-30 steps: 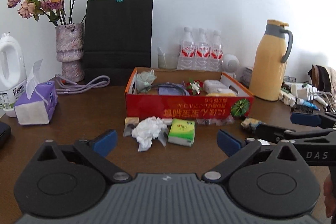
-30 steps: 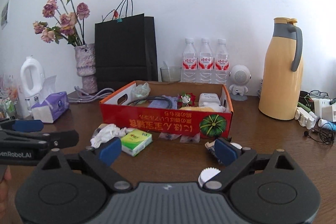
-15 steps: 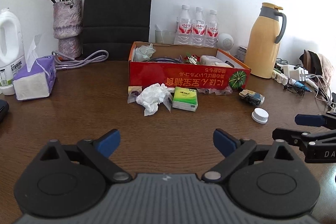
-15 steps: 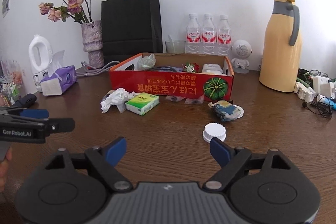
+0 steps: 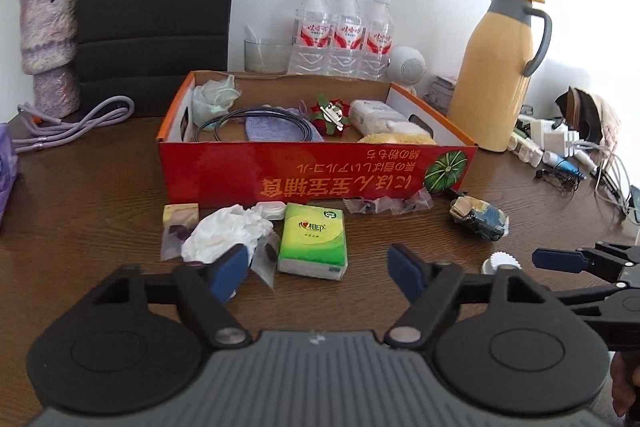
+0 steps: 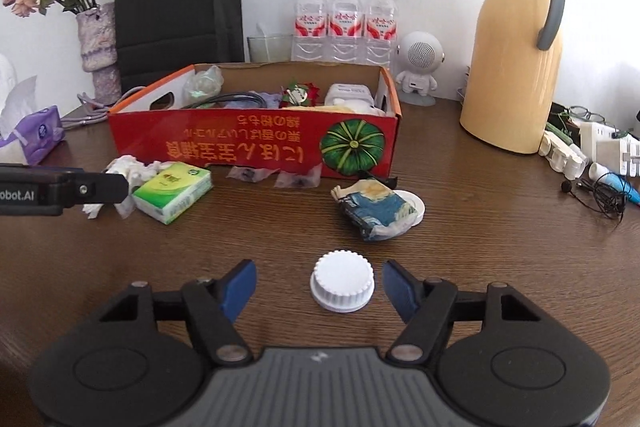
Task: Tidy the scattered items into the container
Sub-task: 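Grasp the green tissue pack with the left gripper while the right grasps the white bottle cap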
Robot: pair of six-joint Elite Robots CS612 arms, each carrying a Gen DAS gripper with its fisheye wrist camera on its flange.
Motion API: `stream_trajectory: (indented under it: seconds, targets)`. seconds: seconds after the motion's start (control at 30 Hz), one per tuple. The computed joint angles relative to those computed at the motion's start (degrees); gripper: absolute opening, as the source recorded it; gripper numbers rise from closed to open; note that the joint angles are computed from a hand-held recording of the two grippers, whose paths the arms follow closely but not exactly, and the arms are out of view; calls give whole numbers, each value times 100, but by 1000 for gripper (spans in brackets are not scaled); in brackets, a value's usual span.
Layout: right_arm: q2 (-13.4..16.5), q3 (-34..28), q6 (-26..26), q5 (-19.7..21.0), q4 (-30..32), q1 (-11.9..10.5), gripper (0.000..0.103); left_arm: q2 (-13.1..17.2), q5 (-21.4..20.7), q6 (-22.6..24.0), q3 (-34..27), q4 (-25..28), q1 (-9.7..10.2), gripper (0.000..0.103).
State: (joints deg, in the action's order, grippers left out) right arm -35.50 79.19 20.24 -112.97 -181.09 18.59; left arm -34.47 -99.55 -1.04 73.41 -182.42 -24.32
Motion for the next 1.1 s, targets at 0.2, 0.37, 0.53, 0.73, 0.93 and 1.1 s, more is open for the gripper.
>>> stream_trajectory:
  seconds: [0.2,0.37,0.53,0.73,0.93,1.1]
  targets:
    - [61,-18,168,246,12,-130,59,319,126,226,-640,641,-115,74]
    - [70,14,194,468,-93,-179,53,521,213,254,-1011,883,-132,73]
    - [113,-43,35,574,-170,-192,39,590,332,278,-1227,1370,-150,48]
    - [119,-32,-143,664,-265,-167,38,434,414,484,-900,907,-201,44]
    - [10,160,-188,652,-846,-62,38,-116,534,42,168,-342,-204,45]
    - [-70,290,-180,408,-1358,89,38,-486,993,-505,971,-982,-233,45]
